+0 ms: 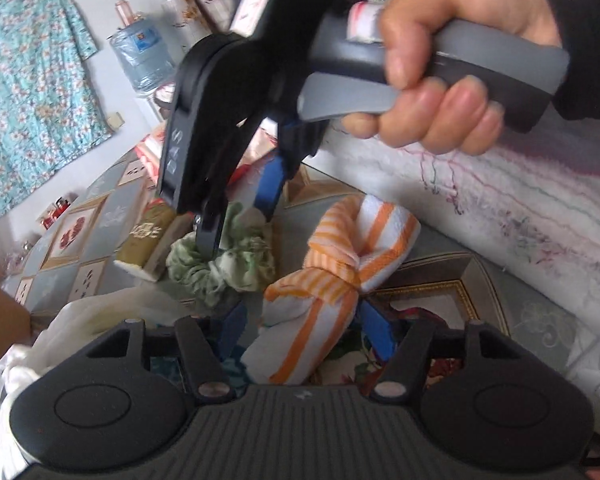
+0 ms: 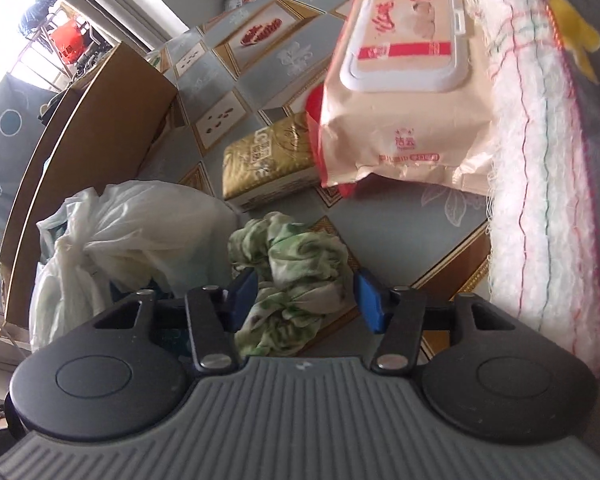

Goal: Organize soft objects
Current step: 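Move both grippers back over the pile toward the scrunchie and striped towel, then grasp the orange-striped towel with the left gripper while the right grasps the green scrunchie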

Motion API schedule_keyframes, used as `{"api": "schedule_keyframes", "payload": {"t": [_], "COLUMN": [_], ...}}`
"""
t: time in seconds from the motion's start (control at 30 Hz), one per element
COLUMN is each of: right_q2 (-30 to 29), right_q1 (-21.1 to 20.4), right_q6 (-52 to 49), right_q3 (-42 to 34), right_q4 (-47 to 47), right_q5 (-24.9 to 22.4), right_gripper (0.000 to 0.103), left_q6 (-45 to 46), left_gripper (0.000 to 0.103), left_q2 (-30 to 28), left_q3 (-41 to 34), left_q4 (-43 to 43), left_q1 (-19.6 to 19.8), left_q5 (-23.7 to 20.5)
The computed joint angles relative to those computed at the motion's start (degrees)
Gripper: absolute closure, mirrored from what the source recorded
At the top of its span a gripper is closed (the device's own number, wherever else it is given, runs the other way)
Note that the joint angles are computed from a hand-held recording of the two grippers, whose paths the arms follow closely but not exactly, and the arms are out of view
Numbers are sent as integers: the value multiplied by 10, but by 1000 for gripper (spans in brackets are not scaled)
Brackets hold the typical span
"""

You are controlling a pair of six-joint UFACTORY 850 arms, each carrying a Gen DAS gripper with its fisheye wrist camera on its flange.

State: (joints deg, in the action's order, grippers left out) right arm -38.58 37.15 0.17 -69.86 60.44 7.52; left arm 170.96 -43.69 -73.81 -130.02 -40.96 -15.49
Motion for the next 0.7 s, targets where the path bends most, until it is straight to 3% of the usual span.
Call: {"api": "schedule_keyframes", "payload": {"t": [0.07,0.1,0.17,0.23,0.33,0.43,0.7], "right_q2": [-2,-4,-5,-4,4,26,110], "right_q1": [1,2,7,11,15,27,83], "right_q6": [43,28,-44,-41,70,96,-68], "right_q3": [2,2,0,2,17,39,67], "right_q4": [-47,-34,39,45,-41,-42,141], "right_q5": [7,11,17,20,41,78,182], "right_gripper": [68,76,81,86,89,89,89], "left_q6": [37,46,43,19,11,41,51], "left_gripper": [39,40,43,47,52,57,58], "left_q2": [-7,-11,-13,-15,-14,-12,57], "left_q3": [-5,-8,-10,-13,-10,-5,65], "left_q4": [-31,-40,-41,-18,-13,-49,-85], "left_q1": [-6,-7,-7,-6,-4,-5,13], "left_q5": [7,10,3,2,-5,-11,-73]}}
